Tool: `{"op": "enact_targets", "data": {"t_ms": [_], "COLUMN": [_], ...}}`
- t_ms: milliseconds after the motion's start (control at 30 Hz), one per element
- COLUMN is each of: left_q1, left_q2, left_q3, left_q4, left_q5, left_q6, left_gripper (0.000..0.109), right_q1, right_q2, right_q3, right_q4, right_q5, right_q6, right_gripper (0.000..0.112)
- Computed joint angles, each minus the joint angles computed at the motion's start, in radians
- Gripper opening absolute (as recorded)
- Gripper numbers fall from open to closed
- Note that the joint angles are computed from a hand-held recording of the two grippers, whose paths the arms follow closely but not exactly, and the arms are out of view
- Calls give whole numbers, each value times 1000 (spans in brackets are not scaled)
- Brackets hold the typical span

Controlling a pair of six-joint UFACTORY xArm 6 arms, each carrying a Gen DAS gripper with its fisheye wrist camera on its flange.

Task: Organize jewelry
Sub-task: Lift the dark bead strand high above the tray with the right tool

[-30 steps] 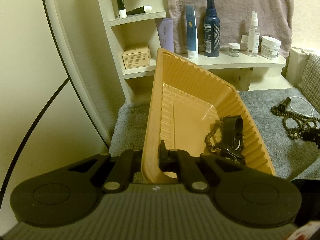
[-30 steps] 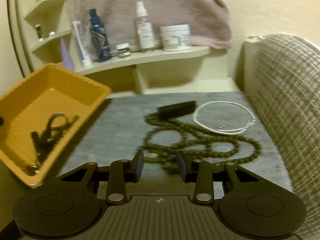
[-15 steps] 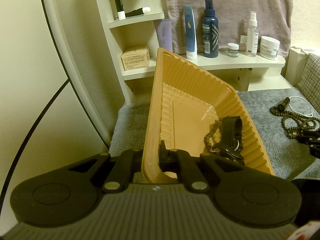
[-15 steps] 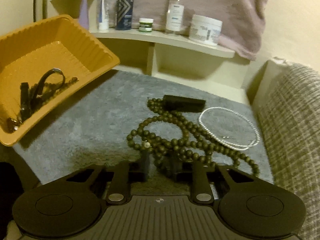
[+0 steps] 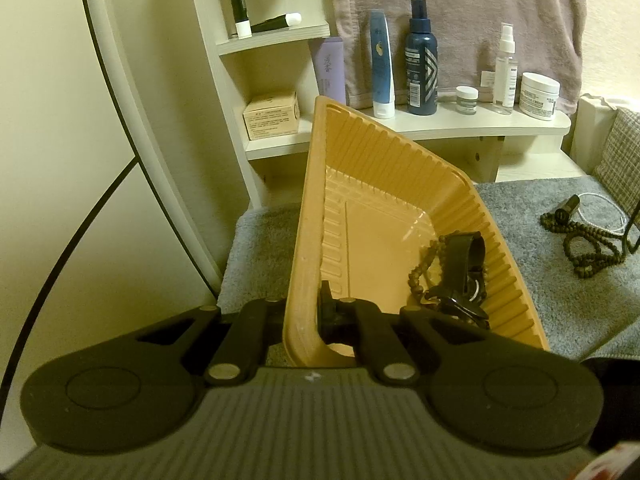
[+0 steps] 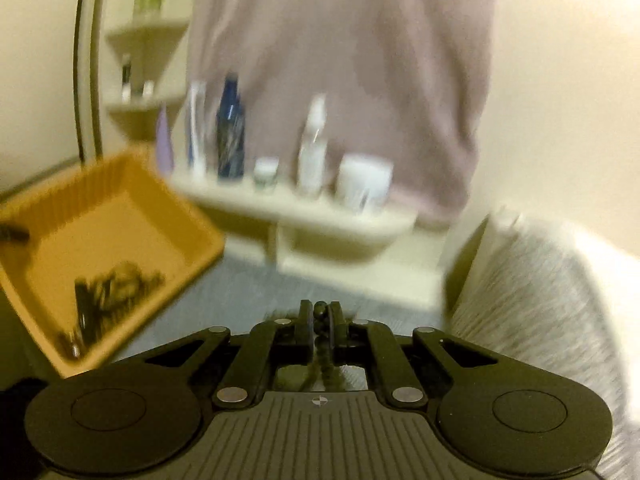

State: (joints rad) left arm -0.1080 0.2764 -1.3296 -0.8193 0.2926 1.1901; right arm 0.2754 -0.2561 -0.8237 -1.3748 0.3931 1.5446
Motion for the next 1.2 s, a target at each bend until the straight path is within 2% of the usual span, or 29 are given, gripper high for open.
{"op": "enact_targets", "data": {"t_ms": [200, 433, 867, 1200], "left_q1": [-2, -3, -4, -5], "left_q2": [-1, -3, -9, -10], "left_q3": [1, 3, 3, 1], "left_q4": [-8, -18, -25, -22], "left_q5": [-3, -3, 3, 4], "left_q6": [11, 25, 34, 30], "left_gripper": [5, 5, 5, 5], "right_q1": [-1, -24, 0, 50], "right_q2": [-91, -108, -27, 134], "right_q3": [-63, -177, -401, -635], "right_q4": [6, 57, 121, 263], "right_q5": [51, 33, 29, -88], "right_q6": [-126, -289, -538, -686], "right_gripper": [7, 7, 7, 7]}}
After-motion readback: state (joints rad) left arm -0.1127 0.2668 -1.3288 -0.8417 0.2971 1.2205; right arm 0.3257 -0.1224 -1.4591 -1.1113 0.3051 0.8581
